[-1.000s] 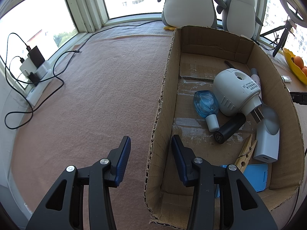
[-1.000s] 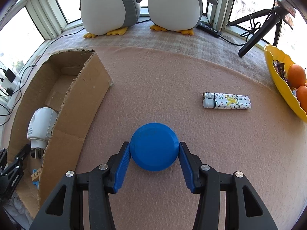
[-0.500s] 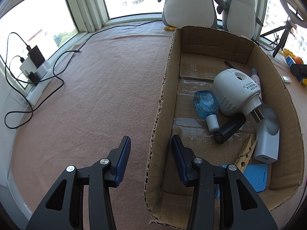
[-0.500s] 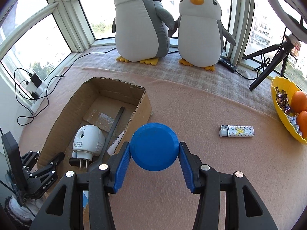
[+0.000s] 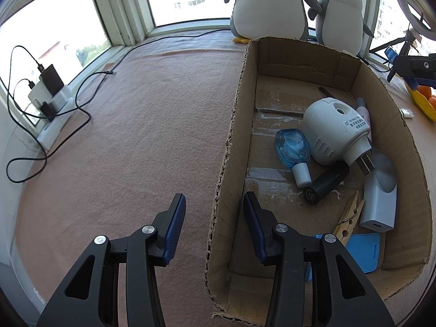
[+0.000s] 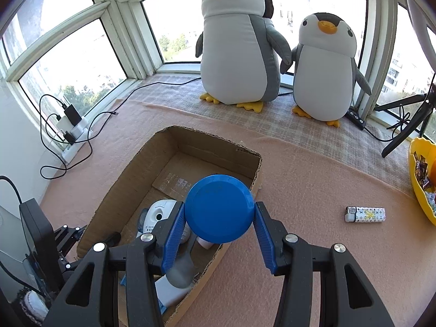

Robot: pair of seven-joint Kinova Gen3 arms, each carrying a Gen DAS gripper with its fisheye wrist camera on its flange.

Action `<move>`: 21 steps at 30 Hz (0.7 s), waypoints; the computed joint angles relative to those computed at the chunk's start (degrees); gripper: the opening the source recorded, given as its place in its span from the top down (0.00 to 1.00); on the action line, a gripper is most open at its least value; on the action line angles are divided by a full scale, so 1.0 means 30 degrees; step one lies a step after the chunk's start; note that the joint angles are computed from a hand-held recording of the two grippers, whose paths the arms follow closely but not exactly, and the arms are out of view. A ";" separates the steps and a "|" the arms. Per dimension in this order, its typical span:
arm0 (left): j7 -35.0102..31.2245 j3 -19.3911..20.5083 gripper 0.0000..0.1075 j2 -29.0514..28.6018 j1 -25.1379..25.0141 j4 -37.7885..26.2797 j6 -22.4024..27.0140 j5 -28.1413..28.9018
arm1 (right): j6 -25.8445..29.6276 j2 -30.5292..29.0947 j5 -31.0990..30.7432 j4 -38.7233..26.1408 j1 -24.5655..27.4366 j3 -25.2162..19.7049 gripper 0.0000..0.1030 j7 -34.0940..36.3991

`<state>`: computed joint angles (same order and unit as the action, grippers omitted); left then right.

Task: Organize rigid objects
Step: 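Carry the blue lid into the box and open the right gripper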

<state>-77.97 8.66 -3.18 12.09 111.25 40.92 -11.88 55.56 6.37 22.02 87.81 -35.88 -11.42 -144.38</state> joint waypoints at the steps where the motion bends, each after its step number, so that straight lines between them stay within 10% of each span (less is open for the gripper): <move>1: -0.0038 -0.0018 0.60 -0.0008 -0.0011 0.0010 -0.0011 0.0025 | -0.0064 0.0082 -0.0012 -0.0080 -0.0001 -0.0011 0.55 0.0077; 21: 0.0007 0.0003 0.60 0.0004 -0.0003 -0.0006 0.0006 -0.0005 | -0.0399 0.1936 -0.0955 -0.1474 -0.0613 0.0654 0.55 0.1757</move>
